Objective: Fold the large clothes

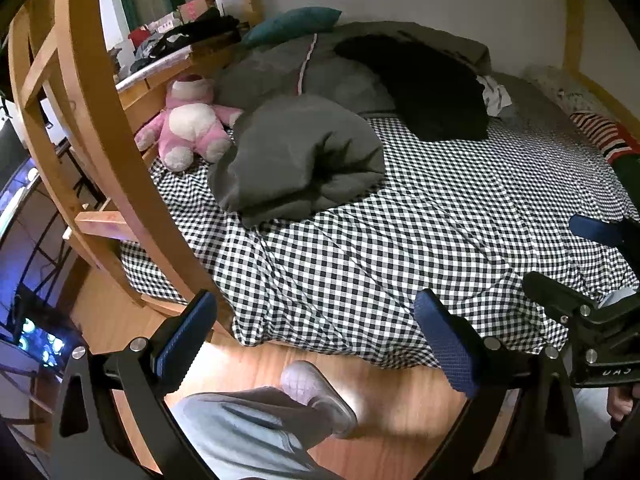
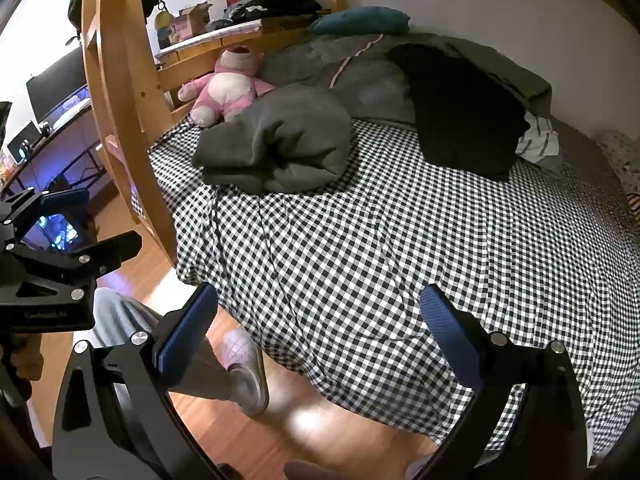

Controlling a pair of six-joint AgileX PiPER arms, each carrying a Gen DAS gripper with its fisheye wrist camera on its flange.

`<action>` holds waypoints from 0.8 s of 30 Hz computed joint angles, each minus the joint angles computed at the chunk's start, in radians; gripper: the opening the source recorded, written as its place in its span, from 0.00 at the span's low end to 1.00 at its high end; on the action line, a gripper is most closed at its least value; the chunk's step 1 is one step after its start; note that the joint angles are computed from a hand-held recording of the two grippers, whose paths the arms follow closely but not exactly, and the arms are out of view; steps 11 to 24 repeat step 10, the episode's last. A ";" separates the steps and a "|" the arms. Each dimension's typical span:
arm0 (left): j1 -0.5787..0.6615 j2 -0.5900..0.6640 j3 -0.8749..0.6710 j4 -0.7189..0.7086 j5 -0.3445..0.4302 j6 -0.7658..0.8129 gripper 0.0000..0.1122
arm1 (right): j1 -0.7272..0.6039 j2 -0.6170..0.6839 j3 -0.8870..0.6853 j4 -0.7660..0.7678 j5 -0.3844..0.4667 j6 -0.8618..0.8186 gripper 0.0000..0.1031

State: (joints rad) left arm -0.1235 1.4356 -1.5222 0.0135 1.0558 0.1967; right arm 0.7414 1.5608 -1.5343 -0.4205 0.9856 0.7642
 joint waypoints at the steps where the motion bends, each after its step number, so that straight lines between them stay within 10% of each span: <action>1: 0.007 0.006 -0.009 -0.016 0.012 0.008 0.87 | 0.000 0.000 -0.001 0.000 -0.001 0.000 0.97; 24: 0.015 0.021 -0.021 -0.036 0.032 0.014 0.87 | 0.005 0.003 0.003 -0.001 -0.005 0.013 0.97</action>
